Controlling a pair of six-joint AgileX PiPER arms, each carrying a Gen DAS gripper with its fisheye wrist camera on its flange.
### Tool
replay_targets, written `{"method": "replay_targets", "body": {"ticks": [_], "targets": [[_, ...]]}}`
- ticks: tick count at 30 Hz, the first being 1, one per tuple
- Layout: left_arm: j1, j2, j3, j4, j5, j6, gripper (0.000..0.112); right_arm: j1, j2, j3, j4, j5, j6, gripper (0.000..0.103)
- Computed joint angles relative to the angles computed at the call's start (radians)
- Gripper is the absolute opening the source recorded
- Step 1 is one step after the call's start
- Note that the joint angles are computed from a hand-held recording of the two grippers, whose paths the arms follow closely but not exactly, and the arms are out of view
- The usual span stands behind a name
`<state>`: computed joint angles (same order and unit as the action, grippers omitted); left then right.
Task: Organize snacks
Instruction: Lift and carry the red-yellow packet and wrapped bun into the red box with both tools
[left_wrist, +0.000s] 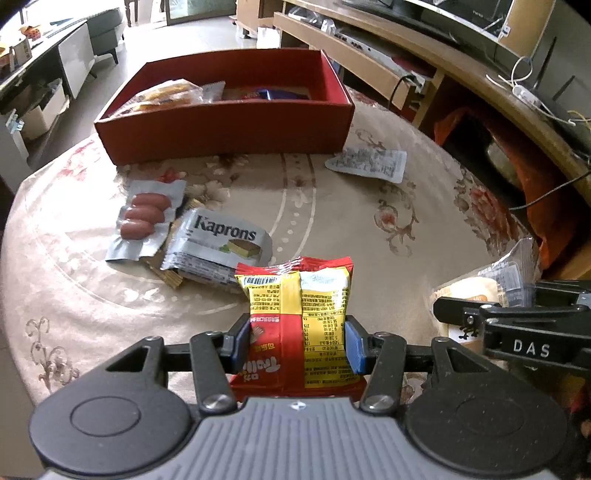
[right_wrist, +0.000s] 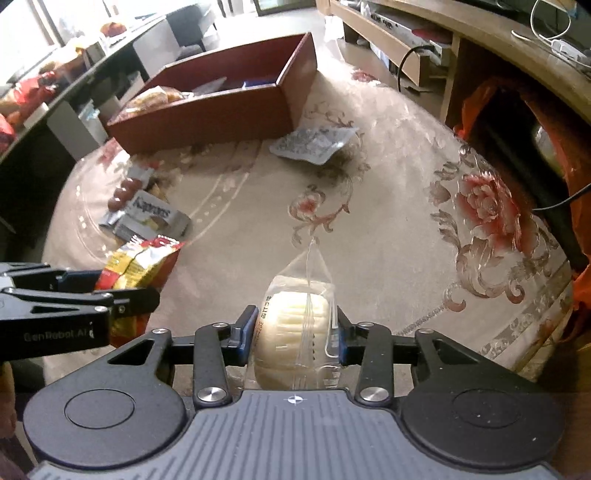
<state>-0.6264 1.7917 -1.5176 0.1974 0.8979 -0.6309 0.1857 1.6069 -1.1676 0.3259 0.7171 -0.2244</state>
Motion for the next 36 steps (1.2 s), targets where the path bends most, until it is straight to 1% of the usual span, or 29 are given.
{"method": "replay_targets", "body": {"ticks": [5, 10, 17, 20, 28, 34, 36], "targets": [[0.005, -0.01, -0.017, 0.029, 0.021, -0.019, 0.053, -0.009, -0.007, -0.014, 0.043, -0.01, -0.02, 0.048], [0.019, -0.002, -0.063, 0.028, 0.035, 0.007, 0.053, -0.005, -0.01, -0.042, 0.084, -0.02, -0.039, 0.048], [0.064, 0.027, -0.155, 0.007, 0.041, 0.064, 0.053, 0.032, 0.037, -0.133, 0.058, -0.02, 0.012, 0.048], [0.094, 0.044, -0.2, 0.002, 0.038, 0.086, 0.053, 0.05, 0.06, -0.188, 0.038, -0.021, 0.043, 0.048], [0.185, 0.123, -0.336, -0.053, 0.06, 0.12, 0.053, 0.082, 0.171, -0.389, -0.008, 0.036, 0.098, 0.048], [0.229, 0.209, -0.492, -0.066, 0.102, 0.131, 0.053, 0.094, 0.286, -0.57, 0.005, 0.079, 0.108, 0.048], [0.24, 0.249, -0.565, -0.063, 0.125, 0.135, 0.053, 0.099, 0.315, -0.618, -0.009, 0.09, 0.121, 0.048]]}}
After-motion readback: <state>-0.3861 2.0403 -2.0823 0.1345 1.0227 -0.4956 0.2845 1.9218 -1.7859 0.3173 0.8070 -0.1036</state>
